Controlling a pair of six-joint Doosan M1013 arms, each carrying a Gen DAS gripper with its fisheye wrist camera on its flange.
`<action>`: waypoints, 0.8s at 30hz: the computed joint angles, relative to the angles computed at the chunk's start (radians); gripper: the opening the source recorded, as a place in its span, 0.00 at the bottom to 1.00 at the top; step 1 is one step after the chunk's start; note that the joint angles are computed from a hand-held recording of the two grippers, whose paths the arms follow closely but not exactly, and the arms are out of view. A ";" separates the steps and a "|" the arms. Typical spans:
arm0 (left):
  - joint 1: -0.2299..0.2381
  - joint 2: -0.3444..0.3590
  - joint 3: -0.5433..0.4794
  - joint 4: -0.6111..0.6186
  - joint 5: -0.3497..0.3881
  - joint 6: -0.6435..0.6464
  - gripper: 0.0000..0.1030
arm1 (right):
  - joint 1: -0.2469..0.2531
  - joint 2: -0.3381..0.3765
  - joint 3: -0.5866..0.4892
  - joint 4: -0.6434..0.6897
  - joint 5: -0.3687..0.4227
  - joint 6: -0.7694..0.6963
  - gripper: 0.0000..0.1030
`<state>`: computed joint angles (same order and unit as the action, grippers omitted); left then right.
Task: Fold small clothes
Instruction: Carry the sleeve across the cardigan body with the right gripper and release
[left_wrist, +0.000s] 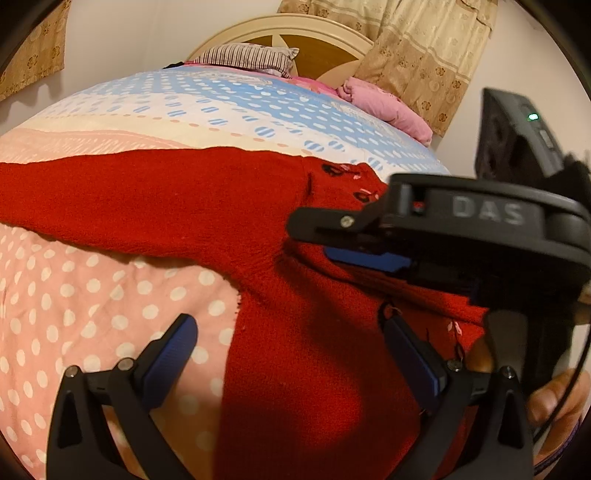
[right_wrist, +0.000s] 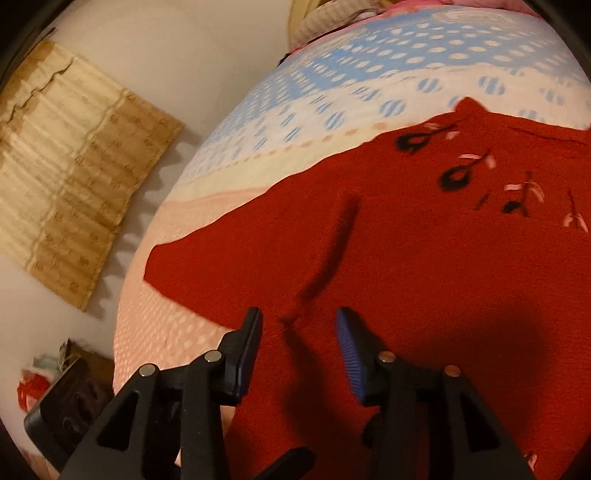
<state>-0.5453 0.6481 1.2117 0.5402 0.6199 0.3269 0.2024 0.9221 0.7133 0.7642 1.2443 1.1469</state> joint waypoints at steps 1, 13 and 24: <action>0.000 0.000 0.000 0.000 -0.001 -0.001 1.00 | 0.001 -0.007 0.008 -0.001 -0.004 -0.019 0.42; -0.003 0.004 -0.011 0.003 0.027 0.012 1.00 | -0.086 -0.240 0.336 -0.309 -0.630 0.294 0.34; -0.008 0.017 -0.034 0.005 0.073 0.032 1.00 | -0.139 -0.135 0.238 -0.613 -0.535 0.648 0.30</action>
<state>-0.5535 0.6650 1.1780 0.5457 0.6925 0.3589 0.0635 0.7873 0.9515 0.1515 0.7093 1.7947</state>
